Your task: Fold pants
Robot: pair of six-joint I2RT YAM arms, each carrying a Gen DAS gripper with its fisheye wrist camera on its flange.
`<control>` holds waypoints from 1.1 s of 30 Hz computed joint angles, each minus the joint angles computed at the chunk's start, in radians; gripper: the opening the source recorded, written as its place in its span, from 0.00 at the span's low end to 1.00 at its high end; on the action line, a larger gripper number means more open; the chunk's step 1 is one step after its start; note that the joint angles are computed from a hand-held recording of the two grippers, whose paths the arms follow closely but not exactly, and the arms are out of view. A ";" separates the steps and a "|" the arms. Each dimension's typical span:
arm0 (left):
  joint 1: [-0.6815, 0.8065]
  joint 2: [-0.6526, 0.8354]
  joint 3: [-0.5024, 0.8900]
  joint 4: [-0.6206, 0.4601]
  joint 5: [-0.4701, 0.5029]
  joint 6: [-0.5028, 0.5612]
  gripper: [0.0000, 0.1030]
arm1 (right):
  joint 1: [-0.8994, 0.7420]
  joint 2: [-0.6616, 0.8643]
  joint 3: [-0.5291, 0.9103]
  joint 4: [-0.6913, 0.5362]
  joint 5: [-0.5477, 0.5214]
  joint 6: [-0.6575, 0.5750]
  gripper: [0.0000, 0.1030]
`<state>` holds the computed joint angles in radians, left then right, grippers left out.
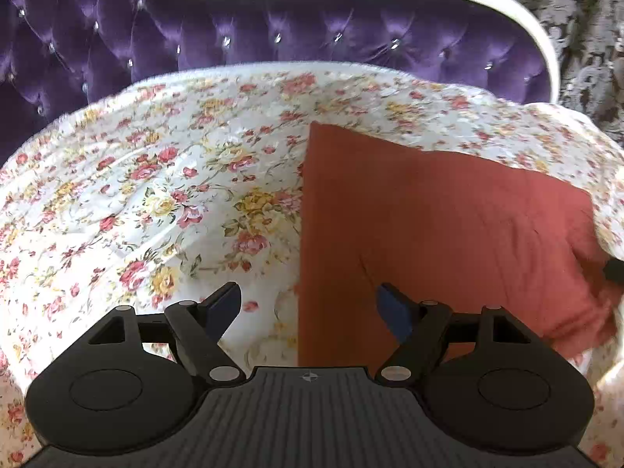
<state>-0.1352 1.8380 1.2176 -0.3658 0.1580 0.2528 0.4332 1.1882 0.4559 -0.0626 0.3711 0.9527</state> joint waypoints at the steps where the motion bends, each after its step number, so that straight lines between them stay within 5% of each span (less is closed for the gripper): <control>1: -0.001 0.027 0.033 -0.026 0.001 -0.001 0.73 | -0.023 0.018 0.002 0.020 -0.023 -0.015 0.71; 6: -0.018 0.116 0.129 -0.093 0.002 -0.023 0.74 | -0.099 0.119 0.012 0.099 -0.150 -0.051 0.71; 20: -0.036 0.187 0.196 -0.112 0.015 -0.044 0.86 | -0.060 0.242 0.075 0.155 -0.104 -0.172 0.94; 28: -0.040 0.215 0.210 -0.073 0.039 -0.028 0.89 | -0.073 0.253 0.063 0.208 -0.129 -0.195 0.97; 30: -0.039 0.222 0.216 -0.070 0.060 -0.020 0.87 | -0.087 0.238 0.049 0.224 -0.154 -0.207 0.94; 32: -0.033 0.223 0.215 -0.065 0.090 -0.004 0.79 | -0.087 0.214 0.037 0.216 -0.144 -0.209 0.61; 33: -0.030 0.218 0.209 -0.060 0.112 0.004 0.64 | -0.099 0.195 0.017 0.238 -0.170 -0.209 0.55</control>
